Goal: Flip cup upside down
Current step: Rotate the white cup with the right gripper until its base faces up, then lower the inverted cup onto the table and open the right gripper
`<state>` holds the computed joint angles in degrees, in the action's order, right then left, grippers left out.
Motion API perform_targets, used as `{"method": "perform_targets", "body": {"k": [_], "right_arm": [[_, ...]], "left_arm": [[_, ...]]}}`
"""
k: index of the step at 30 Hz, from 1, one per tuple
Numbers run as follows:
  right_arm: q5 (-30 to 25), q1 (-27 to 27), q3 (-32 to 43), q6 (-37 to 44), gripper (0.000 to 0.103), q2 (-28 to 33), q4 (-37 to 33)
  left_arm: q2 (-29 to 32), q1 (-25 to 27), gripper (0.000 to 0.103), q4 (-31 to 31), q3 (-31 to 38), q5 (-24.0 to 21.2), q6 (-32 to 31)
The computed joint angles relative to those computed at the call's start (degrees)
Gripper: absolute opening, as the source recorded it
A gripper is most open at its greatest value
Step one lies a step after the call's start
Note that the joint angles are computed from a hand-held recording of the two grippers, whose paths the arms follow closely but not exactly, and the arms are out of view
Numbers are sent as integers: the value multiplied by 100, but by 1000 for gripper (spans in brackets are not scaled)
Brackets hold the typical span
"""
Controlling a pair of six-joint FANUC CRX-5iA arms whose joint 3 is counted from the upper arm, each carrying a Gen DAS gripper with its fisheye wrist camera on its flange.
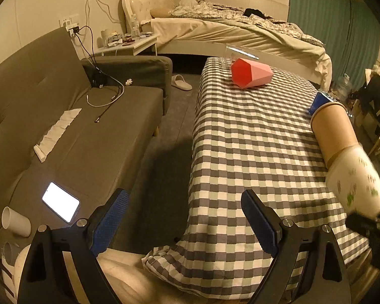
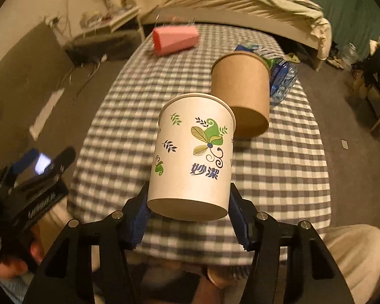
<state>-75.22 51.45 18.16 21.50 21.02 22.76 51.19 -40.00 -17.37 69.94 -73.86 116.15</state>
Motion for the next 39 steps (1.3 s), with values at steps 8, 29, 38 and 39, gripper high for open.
{"method": "perform_targets", "body": {"k": [8, 29, 38, 39], "right_arm": [[-1651, -324, 1187, 1547, 56, 368, -1288], [-3341, -935, 3956, 3088, 56, 1957, -2026], [-1650, -514, 1639, 2333, 55, 621, -1612], [-1453, -435, 1364, 2174, 55, 433, -1501]], "left_arm": [[5, 40, 93, 117, -16, 13, 11], [293, 166, 93, 483, 372, -194, -83], [89, 169, 93, 395, 37, 0, 2], [27, 159, 93, 364, -56, 76, 10]]}}
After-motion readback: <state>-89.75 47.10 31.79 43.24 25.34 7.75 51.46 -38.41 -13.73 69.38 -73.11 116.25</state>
